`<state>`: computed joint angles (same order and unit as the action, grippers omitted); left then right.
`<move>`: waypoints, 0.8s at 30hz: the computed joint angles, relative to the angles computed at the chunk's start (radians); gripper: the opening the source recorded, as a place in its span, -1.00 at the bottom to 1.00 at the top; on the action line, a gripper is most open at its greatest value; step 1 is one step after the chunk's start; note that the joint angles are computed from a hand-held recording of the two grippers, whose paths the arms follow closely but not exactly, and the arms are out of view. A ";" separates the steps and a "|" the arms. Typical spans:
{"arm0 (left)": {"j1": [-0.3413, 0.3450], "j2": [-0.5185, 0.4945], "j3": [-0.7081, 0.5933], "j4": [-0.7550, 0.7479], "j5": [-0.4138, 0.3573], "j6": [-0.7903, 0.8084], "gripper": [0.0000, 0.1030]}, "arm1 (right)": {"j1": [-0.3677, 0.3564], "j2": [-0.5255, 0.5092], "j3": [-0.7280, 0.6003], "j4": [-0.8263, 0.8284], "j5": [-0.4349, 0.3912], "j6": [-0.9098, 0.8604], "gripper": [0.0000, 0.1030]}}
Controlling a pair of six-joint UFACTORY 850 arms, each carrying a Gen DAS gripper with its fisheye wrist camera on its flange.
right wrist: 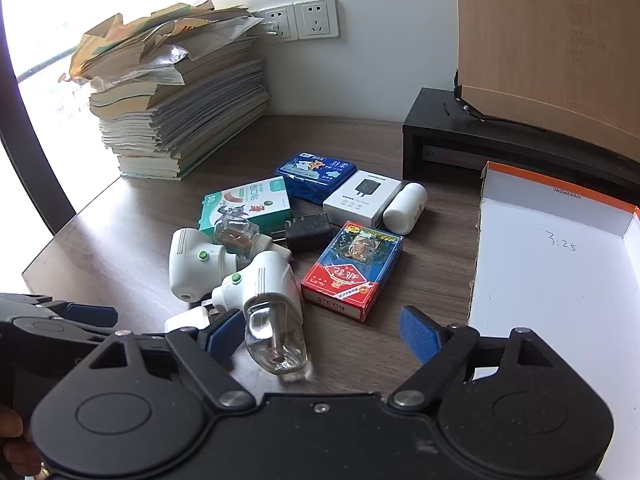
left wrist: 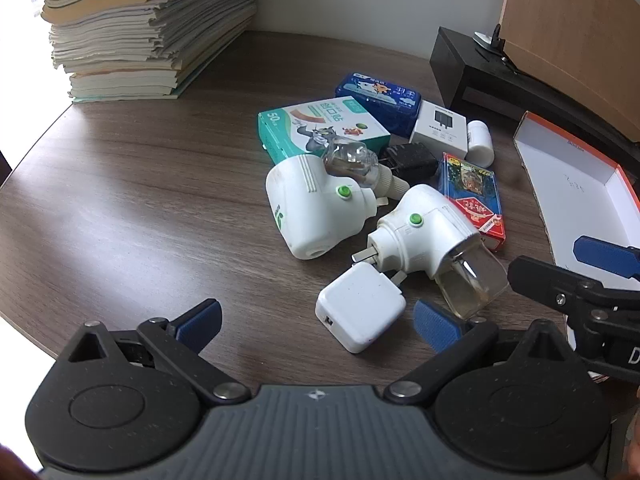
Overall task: Organize rigid objects
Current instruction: 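Reach the left gripper to the white square charger and grasp it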
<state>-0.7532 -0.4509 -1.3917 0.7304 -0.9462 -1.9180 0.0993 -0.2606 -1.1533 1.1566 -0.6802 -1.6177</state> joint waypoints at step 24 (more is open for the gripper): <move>0.017 -0.008 0.012 -0.001 0.053 0.069 1.00 | 0.010 -0.017 -0.014 -0.039 0.006 0.059 0.92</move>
